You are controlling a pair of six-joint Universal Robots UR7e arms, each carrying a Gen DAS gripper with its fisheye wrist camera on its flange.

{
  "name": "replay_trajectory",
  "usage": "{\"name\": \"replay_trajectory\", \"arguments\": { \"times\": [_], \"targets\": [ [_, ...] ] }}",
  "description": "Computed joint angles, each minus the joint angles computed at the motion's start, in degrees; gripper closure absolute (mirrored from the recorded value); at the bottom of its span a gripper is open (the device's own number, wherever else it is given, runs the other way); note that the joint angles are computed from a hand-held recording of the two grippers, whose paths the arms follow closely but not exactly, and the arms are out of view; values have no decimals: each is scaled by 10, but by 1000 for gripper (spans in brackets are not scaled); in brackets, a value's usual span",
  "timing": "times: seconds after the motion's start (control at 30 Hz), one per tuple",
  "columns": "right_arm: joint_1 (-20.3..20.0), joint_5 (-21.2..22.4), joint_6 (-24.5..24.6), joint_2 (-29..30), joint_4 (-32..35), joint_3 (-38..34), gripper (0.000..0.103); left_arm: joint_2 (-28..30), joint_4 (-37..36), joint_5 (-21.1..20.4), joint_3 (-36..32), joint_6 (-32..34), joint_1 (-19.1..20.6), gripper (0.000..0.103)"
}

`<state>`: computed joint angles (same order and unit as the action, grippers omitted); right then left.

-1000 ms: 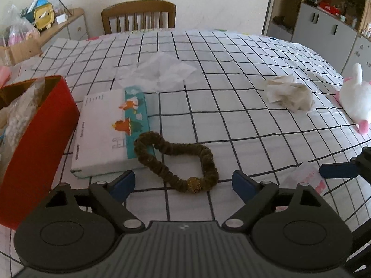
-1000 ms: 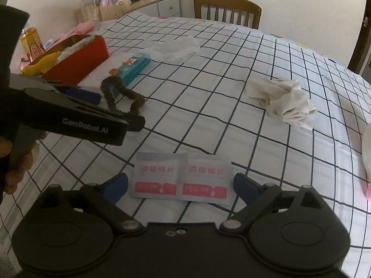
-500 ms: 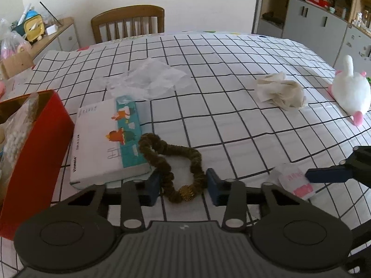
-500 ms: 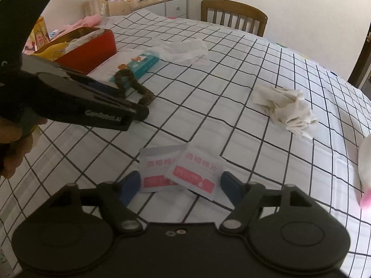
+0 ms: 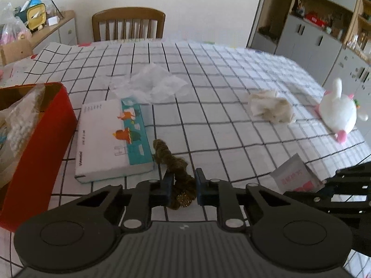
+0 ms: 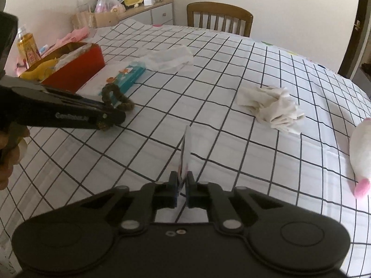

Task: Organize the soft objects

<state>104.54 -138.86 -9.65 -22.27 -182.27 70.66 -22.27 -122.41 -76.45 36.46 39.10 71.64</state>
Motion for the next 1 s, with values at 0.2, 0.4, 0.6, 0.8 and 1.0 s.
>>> {"name": "replay_trajectory", "arguments": {
  "times": [0.2, 0.4, 0.6, 0.8, 1.0],
  "targets": [
    [10, 14, 9, -6, -31, 8, 99, -8, 11, -28, -11, -5, 4, 89],
    [22, 24, -4, -6, -47, -3, 99, -13, 33, -56, -27, -16, 9, 90],
    [35, 29, -7, 2, -35, -30, 99, -23, 44, -81, -35, -24, 12, 90],
    [46, 39, -19, 16, -18, -69, 99, -30, 48, -100, -51, -29, 12, 90],
    [57, 53, -45, 41, 13, -131, 99, -26, 60, -100, -96, -27, 14, 90]
  ]
}}
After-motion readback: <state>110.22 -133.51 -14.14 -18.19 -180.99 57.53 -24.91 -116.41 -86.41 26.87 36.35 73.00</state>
